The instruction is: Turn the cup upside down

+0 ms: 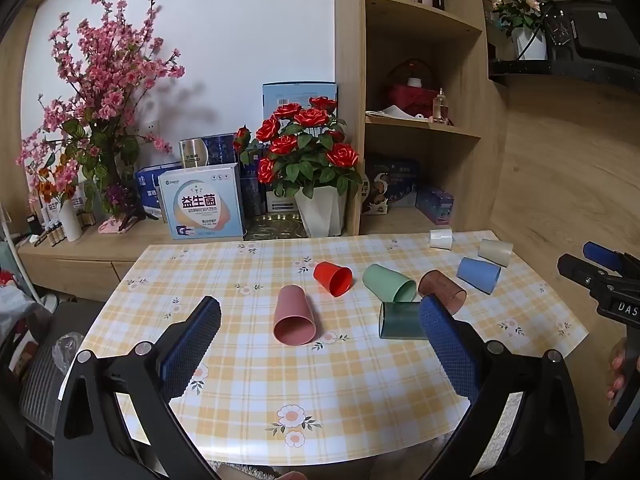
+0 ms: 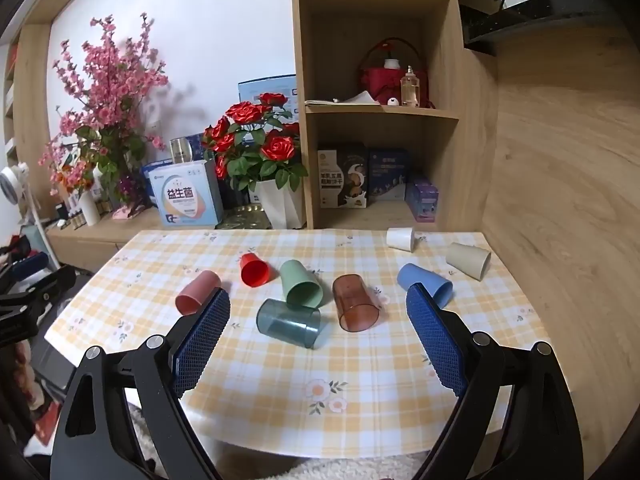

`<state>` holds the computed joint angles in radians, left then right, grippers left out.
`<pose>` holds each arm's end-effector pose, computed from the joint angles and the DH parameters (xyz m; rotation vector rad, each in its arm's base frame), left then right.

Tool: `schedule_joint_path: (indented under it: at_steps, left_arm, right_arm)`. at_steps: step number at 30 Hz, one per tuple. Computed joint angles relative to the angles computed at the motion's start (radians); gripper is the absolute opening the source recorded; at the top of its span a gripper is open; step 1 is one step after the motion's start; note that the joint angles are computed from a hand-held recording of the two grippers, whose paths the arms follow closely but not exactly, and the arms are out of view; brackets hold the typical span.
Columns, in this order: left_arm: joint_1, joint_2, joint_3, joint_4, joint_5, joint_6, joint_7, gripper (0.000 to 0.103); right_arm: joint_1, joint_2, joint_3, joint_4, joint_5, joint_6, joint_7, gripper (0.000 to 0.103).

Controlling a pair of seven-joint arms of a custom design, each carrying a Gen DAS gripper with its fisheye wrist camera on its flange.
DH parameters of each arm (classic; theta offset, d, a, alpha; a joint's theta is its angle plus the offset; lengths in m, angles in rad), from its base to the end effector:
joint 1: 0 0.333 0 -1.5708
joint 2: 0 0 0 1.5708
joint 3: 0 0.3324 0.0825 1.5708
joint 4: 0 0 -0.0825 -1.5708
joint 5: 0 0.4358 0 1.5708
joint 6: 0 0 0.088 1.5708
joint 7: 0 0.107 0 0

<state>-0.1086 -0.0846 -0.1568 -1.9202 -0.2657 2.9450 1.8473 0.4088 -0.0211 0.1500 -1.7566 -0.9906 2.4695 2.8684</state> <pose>0.6124 -0.1528 0.6652 -1.3103 1.8160 -1.1280 0.5545 0.3501 0.6553 -1.4173 1.6751 -0.9283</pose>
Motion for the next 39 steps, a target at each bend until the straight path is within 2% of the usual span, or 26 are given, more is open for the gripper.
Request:
schedule_joint_path:
  at_steps: [39]
  left_arm:
    - [0.000,-0.001,0.001,0.001,0.002,-0.007,-0.004,0.097]
  right_arm:
    - [-0.010,-0.005,-0.003,-0.013,0.016,0.008,-0.006,0.087]
